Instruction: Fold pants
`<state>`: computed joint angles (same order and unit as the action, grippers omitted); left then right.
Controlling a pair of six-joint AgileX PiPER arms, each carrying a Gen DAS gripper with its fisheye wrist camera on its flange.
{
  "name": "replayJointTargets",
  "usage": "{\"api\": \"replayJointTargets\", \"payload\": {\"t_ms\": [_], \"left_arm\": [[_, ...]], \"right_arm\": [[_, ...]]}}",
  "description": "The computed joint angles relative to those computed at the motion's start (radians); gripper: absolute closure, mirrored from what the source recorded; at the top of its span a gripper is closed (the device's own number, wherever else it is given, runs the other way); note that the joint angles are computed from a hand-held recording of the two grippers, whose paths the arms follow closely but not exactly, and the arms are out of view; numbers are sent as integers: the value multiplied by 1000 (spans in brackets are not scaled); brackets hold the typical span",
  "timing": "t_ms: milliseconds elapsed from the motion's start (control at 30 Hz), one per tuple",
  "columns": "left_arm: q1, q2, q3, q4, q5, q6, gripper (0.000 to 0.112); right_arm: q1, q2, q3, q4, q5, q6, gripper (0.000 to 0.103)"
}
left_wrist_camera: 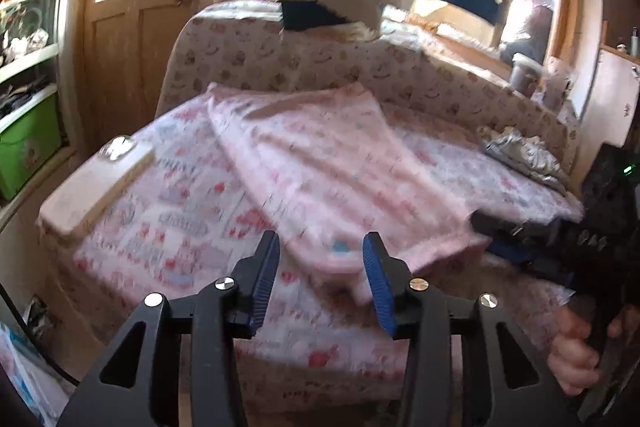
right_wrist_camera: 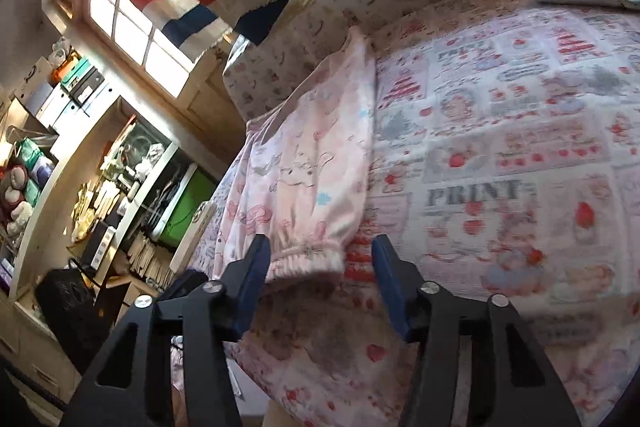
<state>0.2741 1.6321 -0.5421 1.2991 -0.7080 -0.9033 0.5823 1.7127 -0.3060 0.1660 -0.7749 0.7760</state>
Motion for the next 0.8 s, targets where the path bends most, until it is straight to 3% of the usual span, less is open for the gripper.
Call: {"api": "replayJointTargets", "payload": {"t_ms": [100, 200, 300, 367, 467, 600, 700, 800], "left_arm": [[-28, 3, -43, 44, -8, -42, 70], [-67, 57, -102, 79, 45, -138, 71], [-53, 102, -120, 116, 38, -185, 72], [-42, 102, -102, 105, 36, -161, 72], [-20, 66, -46, 61, 22, -79, 72], [11, 20, 5, 99, -7, -65, 71], [3, 32, -1, 107, 15, -97, 72], [10, 58, -25, 172, 9, -166, 72]], "right_arm": [[-16, 34, -32, -90, -9, 65, 52], [-10, 43, -56, -68, 3, 63, 54], [-11, 54, -68, -58, 2, 70, 61], [-10, 53, -76, -42, 18, 52, 66], [-2, 45, -87, 19, 66, 29, 86], [-24, 38, -65, -37, 40, 103, 88], [50, 0, -69, 146, 95, -60, 89], [89, -23, -45, 226, 95, -125, 90]]}}
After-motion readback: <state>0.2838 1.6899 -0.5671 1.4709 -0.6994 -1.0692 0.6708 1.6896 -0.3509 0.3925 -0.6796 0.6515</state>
